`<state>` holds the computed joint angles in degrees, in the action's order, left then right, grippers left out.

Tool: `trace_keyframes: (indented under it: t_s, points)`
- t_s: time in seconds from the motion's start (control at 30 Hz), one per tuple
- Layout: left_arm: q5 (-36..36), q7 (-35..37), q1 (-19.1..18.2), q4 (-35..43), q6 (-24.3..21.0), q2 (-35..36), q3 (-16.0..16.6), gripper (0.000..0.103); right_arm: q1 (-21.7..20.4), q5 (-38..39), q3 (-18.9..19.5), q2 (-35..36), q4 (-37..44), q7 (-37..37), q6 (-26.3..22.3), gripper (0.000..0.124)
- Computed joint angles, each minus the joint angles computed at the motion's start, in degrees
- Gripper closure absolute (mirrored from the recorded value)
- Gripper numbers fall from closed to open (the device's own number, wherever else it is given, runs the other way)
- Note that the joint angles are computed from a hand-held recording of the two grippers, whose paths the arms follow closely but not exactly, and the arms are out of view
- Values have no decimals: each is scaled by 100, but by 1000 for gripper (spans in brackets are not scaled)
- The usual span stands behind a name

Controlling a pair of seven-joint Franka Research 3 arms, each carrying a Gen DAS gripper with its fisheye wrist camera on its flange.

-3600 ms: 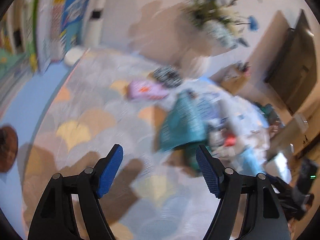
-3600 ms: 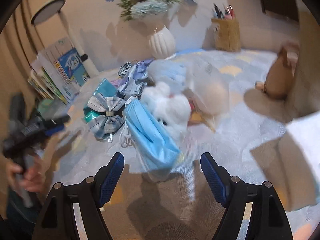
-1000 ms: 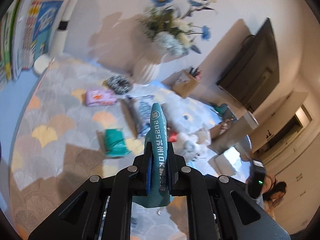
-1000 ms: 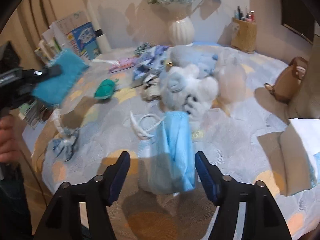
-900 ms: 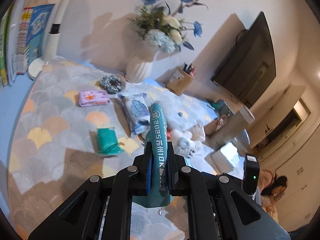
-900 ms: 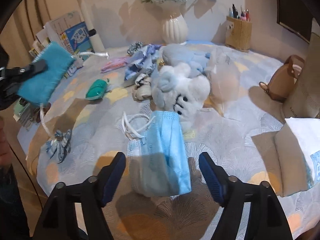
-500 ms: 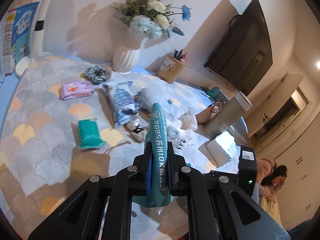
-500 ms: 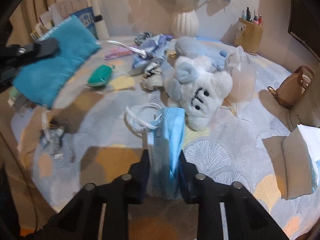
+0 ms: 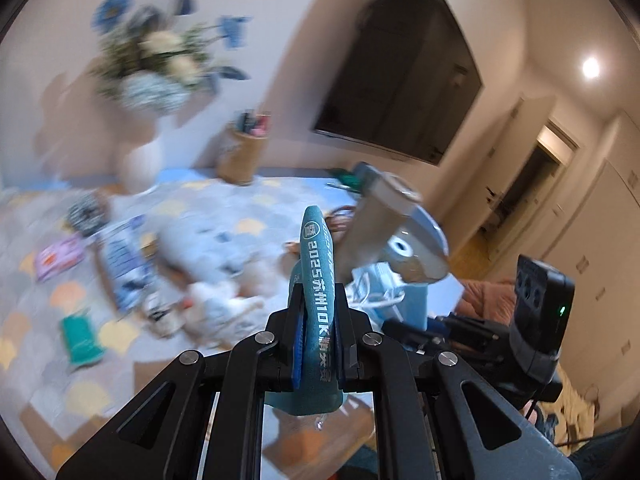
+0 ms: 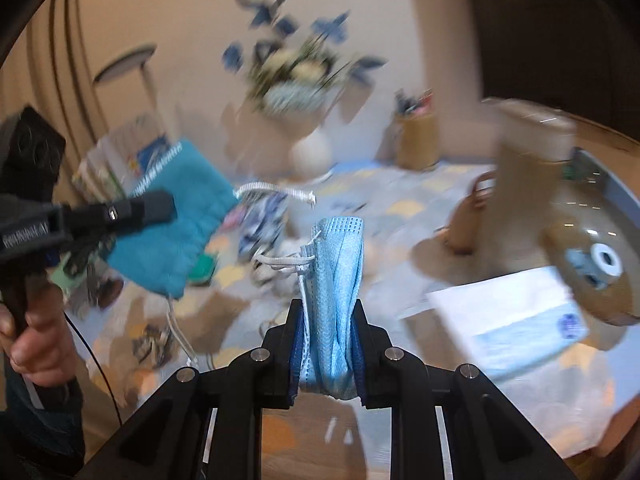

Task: Organize soft objects
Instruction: 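Carry the teal bag and blue mask over to the glass bowl, then open both tools to drop bag and mask into the glass bowl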

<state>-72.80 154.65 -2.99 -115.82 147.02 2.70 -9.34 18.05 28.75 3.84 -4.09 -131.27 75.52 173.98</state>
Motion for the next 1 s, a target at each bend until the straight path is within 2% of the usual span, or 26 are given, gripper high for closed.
trace_keyframes:
  t_s: [0.1, 0.2, 0.3, 0.4, 0.47, 0.53, 0.6, 0.7, 0.8, 0.97, 1.0]
  points:
    - [310, -199, -182, 282, -11, 199, -173, 94, -208, -127, -64, -411, -347, 226, 167, 103]
    - [809, -532, -372, 631, 7, 485, -377, 94, -482, -293, -185, -801, -636, 517, 128, 103]
    - [1445, -1058, -519, 1128, -183, 884, -576, 94, -697, -339, -379, -1067, -875, 663, 169, 103]
    - [2086, -1434, -700, 1635, 8, 1287, -831, 94, -864, -251, -636, -1183, -962, 696, 194, 103]
    - [2492, -1674, -836, 2015, 159, 1555, -987, 94, -792, 27, -973, -1162, -852, 551, 119, 103]
    - [2916, -2118, -970, 2562, 81, 1908, -1084, 94, -624, 529, -1366, -1114, -675, 242, 47, 103]
    - [3134, -2342, -1018, 3005, 90, 2215, -1216, 94, -768, 812, -1497, -911, -364, 174, -168, 103]
    - [3845, -2824, -1365, 3652, 519, 2728, -1174, 94, -1069, 1064, -1510, -548, 78, 124, -338, 103]
    - [4598, -3581, -1715, 4513, 413, 3347, -968, 94, -1318, 1405, -1498, -137, 535, 62, -511, 103]
    - [5736, -4589, -2247, 5429, 680, 4089, -492, 93, -1824, 864, -1214, 432, 1049, 615, -628, 103]
    - [5886, -4727, -2288, 5522, 701, 4164, -445, 88, -1900, 776, -1161, 520, 1131, 688, -663, 101]
